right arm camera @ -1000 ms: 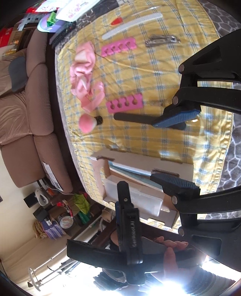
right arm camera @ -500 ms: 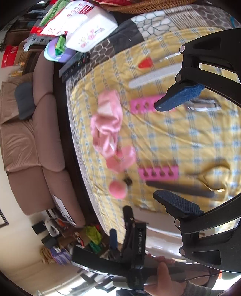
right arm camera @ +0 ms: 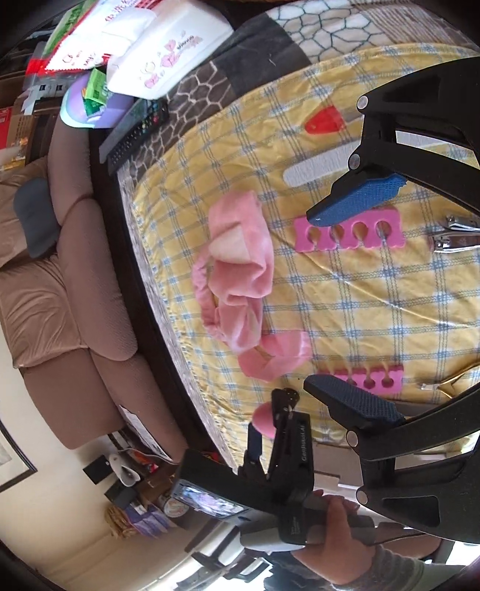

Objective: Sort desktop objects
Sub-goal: 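Grasp the pink powder brush with the left gripper while the right moves to the pink ribbon, then grasp the pink ribbon with the right gripper while the left lifts the brush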

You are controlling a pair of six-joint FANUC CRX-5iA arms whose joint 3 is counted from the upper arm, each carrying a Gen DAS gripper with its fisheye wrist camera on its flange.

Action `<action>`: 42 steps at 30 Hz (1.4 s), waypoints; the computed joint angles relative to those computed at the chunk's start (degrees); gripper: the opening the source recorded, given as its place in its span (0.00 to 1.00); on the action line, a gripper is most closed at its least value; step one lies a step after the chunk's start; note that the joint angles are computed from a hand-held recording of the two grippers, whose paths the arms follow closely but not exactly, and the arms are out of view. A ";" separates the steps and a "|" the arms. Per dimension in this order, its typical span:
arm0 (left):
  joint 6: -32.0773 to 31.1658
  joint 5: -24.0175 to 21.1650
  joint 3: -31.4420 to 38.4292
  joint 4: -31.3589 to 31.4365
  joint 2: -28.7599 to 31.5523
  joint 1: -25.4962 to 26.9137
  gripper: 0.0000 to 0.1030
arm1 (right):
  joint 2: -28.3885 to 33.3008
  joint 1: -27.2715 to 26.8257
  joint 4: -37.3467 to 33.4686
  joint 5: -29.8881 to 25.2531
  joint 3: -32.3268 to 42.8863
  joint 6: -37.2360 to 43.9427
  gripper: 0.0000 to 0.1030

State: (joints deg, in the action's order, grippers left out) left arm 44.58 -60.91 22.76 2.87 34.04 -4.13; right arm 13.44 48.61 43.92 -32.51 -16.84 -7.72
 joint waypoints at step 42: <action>-27.03 -17.03 -15.67 19.38 -21.61 28.96 0.19 | 3.23 8.36 10.05 -8.21 23.15 3.77 0.08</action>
State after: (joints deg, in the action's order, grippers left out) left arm 17.55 -77.94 7.09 22.25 12.43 24.83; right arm 16.66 56.98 53.97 -40.71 6.31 -3.95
